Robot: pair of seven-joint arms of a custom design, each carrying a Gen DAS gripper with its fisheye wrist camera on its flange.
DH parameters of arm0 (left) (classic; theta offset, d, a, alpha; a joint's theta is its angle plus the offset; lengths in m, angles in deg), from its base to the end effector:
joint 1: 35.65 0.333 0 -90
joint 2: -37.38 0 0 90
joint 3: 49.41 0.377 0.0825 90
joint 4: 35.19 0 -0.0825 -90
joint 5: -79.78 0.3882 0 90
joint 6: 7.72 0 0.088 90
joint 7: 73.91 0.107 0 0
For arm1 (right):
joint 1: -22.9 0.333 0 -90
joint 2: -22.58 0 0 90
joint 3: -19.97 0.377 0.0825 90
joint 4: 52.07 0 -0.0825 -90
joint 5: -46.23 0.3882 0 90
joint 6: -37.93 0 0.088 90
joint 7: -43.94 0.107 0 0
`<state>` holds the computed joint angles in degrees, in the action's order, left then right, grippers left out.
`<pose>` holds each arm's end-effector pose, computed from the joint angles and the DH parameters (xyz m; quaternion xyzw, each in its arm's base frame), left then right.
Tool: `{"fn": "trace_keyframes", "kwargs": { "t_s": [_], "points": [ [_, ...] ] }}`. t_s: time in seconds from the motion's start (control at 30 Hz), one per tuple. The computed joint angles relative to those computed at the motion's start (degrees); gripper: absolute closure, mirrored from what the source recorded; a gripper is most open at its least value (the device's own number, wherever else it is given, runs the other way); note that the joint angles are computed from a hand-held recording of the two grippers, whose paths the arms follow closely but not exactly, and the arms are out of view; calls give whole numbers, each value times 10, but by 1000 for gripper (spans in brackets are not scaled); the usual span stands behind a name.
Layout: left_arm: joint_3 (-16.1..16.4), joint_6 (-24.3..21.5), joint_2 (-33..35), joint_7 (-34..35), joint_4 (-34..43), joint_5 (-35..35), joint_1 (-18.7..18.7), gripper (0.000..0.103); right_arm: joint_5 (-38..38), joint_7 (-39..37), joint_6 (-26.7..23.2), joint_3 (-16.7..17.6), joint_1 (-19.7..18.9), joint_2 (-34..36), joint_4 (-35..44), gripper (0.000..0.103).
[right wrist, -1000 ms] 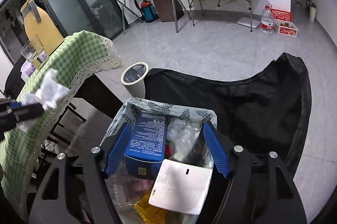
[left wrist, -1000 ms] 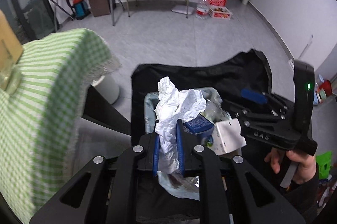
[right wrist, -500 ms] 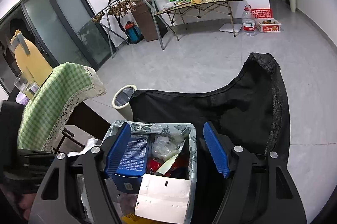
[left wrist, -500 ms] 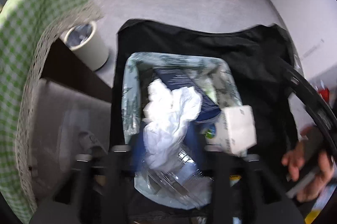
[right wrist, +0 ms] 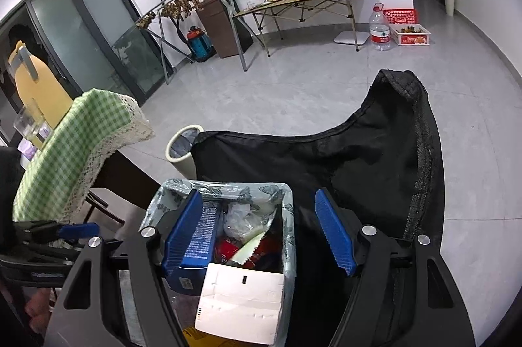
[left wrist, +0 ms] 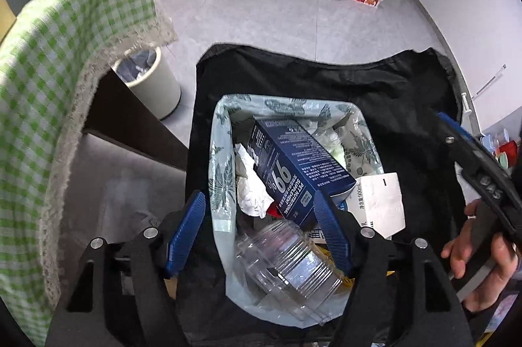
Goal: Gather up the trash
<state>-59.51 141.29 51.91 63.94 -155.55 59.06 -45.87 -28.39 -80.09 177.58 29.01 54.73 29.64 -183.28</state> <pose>0.5839 -0.2027 0.3805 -0.3283 0.9275 -0.1753 0.0340 0.4104 0.3508 0.3592 -0.3473 0.8524 -0.2485 0.3017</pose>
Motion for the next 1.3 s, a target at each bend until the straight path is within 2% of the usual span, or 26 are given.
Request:
{"fn": "trace_keyframes", "kwargs": {
  "t_s": [0.17, 0.23, 0.3, 0.6, 0.8, 0.97, 1.1, 1.23, 1.3],
  "points": [
    [-20, 13, -43, 105, -17, -94, 34, 30, 27, -20, -29, 5, 8, 2, 14, 34],
    [-20, 15, -59, 143, -17, -130, 41, 23, 35, -30, -52, 9, 16, 2, 26, 34],
    [-20, 24, -76, 190, -15, -179, 50, 20, 48, -52, -73, 12, 22, 3, 41, 34],
    [11, -2, -106, 373, 45, -395, 87, 14, 61, -184, -172, 20, 52, 13, 145, 33],
    [40, -61, -101, 416, 97, -503, 134, 12, 21, -239, -234, 16, 85, 52, 238, 32],
    [62, -73, -96, 458, 131, -583, 178, 9, -37, -303, -279, -1, 129, 109, 344, 25],
    [78, -80, -83, 447, 161, -600, 213, 9, -52, -349, -264, -24, 153, 154, 425, 23],
    [88, -82, -70, 454, 185, -635, 251, 8, -55, -413, -237, -49, 177, 230, 547, 23],
    [93, -77, -56, 449, 204, -635, 270, 8, -50, -446, -228, -61, 188, 275, 617, 19]
  ]
}}
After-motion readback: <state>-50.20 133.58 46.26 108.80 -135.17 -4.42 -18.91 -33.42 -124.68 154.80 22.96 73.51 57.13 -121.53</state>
